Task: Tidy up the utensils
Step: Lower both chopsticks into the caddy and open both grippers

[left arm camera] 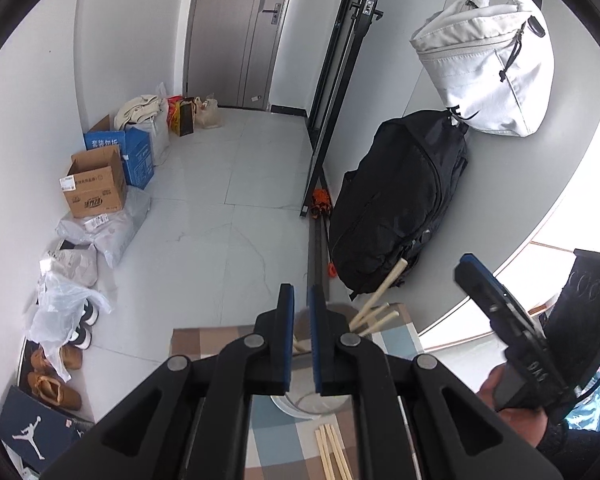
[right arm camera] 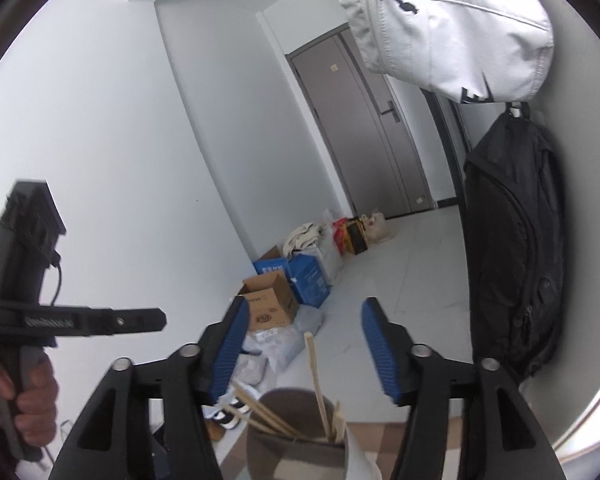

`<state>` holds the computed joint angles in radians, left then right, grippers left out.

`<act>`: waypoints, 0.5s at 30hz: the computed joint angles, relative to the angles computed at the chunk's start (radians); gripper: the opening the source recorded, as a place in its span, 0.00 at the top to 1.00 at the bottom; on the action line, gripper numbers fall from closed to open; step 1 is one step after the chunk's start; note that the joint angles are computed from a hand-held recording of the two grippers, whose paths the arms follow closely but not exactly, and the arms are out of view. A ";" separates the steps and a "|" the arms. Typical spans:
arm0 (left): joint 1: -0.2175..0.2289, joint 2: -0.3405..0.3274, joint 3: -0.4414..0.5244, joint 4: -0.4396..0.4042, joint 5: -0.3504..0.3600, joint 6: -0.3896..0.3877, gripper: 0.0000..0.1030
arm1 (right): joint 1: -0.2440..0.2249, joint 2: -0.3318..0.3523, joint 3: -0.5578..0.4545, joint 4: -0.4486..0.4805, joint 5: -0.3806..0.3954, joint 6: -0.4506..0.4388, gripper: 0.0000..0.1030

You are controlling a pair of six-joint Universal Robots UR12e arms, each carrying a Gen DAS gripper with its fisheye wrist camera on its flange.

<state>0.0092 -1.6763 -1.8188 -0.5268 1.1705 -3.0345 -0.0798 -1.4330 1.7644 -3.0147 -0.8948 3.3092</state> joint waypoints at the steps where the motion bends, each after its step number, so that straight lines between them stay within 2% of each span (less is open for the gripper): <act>1: -0.003 0.007 -0.008 0.002 0.003 -0.005 0.94 | -0.012 -0.013 0.006 0.021 0.016 0.002 0.32; 3: -0.005 0.019 -0.023 0.005 0.012 -0.012 0.86 | -0.028 -0.036 0.011 0.079 0.044 -0.006 0.32; 4: -0.005 0.026 -0.032 0.010 0.014 -0.016 0.77 | -0.033 -0.045 0.013 0.098 0.050 -0.008 0.32; 5: -0.005 0.034 -0.043 0.021 0.015 -0.024 0.67 | -0.041 -0.058 0.019 0.118 0.062 -0.011 0.29; 8: -0.007 0.056 -0.078 0.068 0.034 -0.048 0.48 | -0.061 -0.093 0.039 0.155 0.088 -0.023 0.19; 12: -0.006 0.075 -0.108 0.094 0.037 -0.071 0.45 | -0.079 -0.132 0.059 0.216 0.113 -0.064 0.16; 15: -0.010 0.087 -0.135 0.126 0.049 -0.072 0.44 | -0.088 -0.164 0.072 0.295 0.115 -0.123 0.13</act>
<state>-0.0011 -1.5889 -1.9542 -0.4013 1.2198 -3.1068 -0.1680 -1.5968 1.8363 -2.7197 -0.7801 3.1864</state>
